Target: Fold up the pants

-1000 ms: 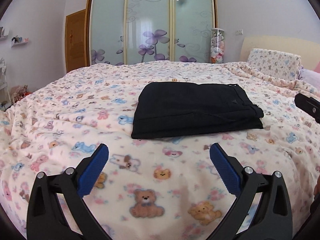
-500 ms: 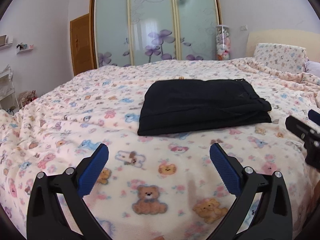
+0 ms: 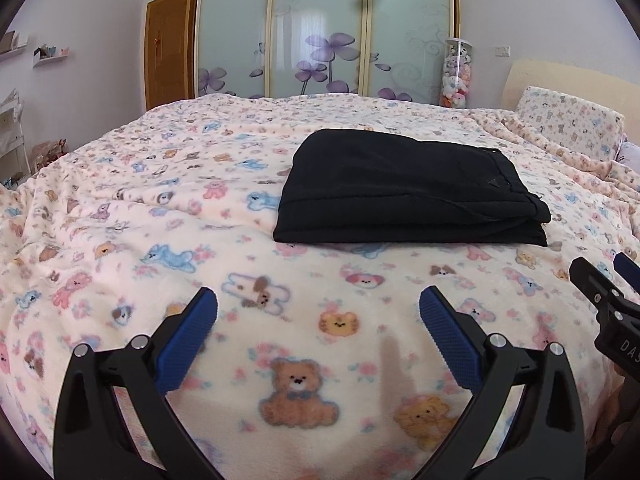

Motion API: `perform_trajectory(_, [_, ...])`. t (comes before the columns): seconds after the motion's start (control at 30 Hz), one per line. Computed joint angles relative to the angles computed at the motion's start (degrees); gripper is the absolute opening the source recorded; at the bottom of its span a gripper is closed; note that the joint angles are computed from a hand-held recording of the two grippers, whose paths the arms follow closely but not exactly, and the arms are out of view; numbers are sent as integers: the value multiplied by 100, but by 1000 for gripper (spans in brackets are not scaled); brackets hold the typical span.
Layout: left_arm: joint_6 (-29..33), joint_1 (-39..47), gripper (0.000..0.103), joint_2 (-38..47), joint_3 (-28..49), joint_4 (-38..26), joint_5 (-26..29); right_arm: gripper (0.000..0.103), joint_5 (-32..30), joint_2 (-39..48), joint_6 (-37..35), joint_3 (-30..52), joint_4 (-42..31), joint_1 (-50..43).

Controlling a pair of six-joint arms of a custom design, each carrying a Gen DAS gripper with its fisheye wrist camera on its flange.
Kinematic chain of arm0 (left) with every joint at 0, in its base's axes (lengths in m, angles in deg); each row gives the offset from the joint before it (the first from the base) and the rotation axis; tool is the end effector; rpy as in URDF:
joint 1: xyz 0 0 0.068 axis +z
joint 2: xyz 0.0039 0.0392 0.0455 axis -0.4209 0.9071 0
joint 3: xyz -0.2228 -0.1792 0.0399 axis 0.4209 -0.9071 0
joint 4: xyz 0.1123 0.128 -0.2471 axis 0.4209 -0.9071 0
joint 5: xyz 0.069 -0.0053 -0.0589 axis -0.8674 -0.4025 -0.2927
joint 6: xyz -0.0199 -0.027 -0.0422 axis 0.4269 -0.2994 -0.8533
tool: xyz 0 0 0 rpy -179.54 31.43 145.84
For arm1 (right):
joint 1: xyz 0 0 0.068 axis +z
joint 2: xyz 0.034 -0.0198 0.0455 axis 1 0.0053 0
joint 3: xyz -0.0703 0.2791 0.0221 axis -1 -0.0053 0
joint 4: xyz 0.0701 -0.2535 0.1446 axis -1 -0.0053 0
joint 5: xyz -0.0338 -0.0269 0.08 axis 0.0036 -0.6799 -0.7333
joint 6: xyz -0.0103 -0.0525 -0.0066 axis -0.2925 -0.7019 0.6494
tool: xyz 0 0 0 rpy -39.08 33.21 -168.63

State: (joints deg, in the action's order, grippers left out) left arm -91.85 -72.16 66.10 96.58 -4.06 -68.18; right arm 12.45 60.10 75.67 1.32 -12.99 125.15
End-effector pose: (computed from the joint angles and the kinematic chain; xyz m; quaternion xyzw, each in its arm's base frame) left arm 0.2025 -0.1844 0.1763 -0.0505 0.8775 0.0120 0.4768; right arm 0.2114 0.1287 0.1739 -0.0095 0.8426 0.0162 0.5381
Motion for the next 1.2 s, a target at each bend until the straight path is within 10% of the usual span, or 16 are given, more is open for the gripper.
perform_trajectory(1.2, [360, -62, 101, 160, 108, 73, -88, 102, 80, 212, -35, 60, 34, 92])
